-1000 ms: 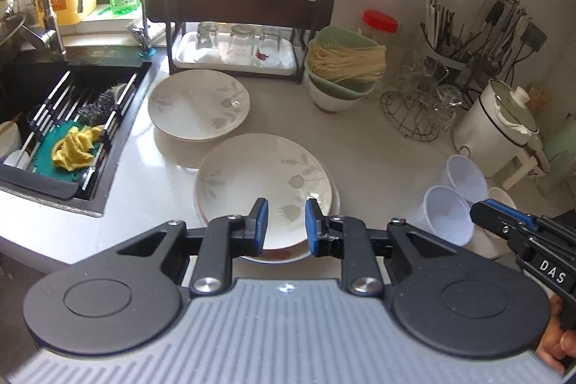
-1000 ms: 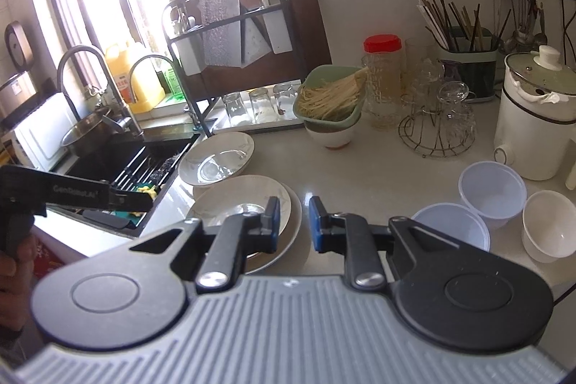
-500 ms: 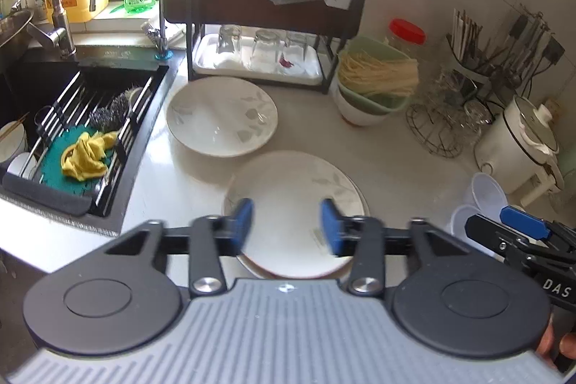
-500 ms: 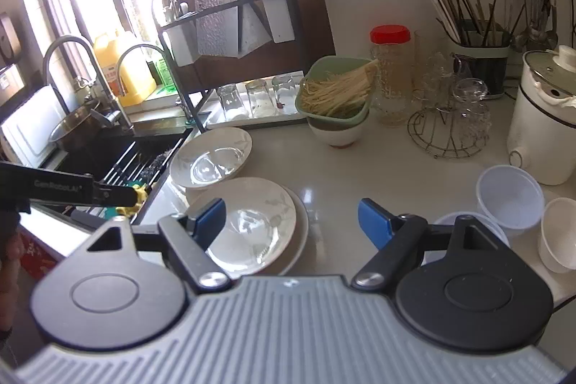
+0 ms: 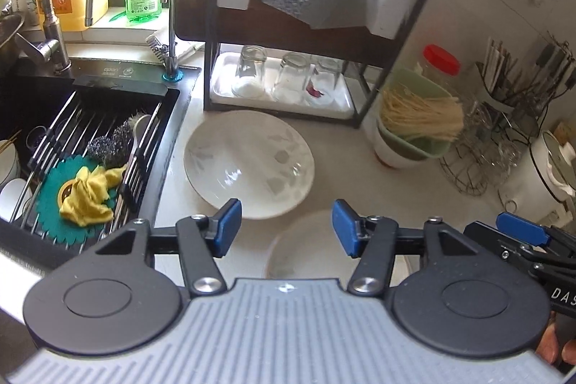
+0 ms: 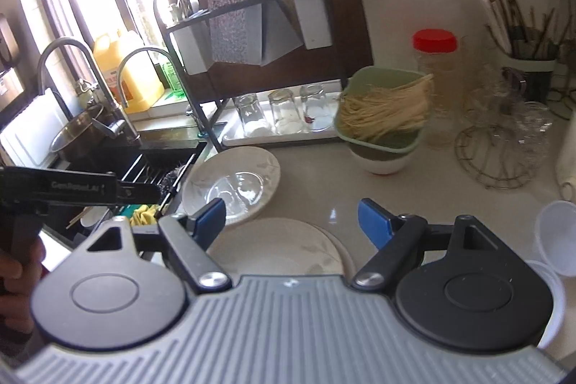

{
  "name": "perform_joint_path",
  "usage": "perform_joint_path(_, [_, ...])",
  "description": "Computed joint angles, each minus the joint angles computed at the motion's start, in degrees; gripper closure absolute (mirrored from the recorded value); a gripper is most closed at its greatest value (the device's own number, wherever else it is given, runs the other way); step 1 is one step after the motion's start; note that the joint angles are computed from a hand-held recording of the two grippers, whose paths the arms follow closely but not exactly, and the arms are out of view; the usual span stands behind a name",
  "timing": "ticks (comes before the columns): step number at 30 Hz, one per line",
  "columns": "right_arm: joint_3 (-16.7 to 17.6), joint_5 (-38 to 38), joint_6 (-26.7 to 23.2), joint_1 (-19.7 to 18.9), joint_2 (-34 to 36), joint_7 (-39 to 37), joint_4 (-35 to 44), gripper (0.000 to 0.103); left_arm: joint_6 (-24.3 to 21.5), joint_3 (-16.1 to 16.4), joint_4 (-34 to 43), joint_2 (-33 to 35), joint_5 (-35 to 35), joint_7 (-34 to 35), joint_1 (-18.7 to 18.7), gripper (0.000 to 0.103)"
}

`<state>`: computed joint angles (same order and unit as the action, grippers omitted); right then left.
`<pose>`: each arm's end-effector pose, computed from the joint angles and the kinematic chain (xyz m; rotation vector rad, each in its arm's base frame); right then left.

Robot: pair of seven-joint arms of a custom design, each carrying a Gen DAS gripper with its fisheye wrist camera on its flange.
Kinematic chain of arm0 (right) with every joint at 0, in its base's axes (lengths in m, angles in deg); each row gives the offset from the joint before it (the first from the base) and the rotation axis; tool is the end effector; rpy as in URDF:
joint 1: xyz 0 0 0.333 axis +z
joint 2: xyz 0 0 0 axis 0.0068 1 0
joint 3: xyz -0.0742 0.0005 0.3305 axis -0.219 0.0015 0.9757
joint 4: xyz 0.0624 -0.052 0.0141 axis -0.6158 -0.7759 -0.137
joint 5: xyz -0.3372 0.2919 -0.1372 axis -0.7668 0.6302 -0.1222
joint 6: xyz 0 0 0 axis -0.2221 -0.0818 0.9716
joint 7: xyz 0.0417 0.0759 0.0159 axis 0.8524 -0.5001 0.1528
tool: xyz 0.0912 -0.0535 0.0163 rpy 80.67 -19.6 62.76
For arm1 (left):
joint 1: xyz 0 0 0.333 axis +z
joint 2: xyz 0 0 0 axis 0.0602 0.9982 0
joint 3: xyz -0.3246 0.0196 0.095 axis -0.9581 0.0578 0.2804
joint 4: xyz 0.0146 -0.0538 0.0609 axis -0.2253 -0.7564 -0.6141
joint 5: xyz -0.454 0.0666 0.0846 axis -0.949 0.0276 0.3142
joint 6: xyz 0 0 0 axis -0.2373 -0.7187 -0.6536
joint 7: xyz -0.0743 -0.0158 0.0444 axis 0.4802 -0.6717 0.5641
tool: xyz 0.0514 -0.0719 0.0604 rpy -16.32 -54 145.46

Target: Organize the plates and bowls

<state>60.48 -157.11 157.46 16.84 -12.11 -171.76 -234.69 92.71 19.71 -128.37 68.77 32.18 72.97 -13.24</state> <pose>0.3455 0.3439 0.4218 -1.5469 1.6174 -0.5800 0.4665 -0.3865 0.4370 -1.8221 1.9910 -0.9424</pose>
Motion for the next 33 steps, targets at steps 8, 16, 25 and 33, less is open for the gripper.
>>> perform_joint_path(8, [-2.6, -1.7, -1.5, 2.1, 13.9, 1.3, 10.5, 0.022, 2.3, 4.6, 2.7, 6.7, -13.0, 16.2, 0.0, 0.041])
perform_joint_path(16, [-8.2, 5.0, -4.2, 7.7, 24.7, -2.4, 19.3, 0.025, 2.2, 5.9, 7.9, 13.8, -31.3, 39.3, 2.1, 0.041])
perform_joint_path(25, [-13.4, 15.7, -9.6, 13.5, 36.4, -9.9, 30.0, 0.041, -4.2, 2.9, 17.4, 23.5, -51.0, 60.5, 7.7, 0.042])
perform_joint_path(33, [-17.0, 21.5, -13.5, 17.1, 40.1, -9.7, 33.3, 0.062, -10.3, 1.7, 25.1, 30.5, -57.3, 72.6, 10.1, 0.054])
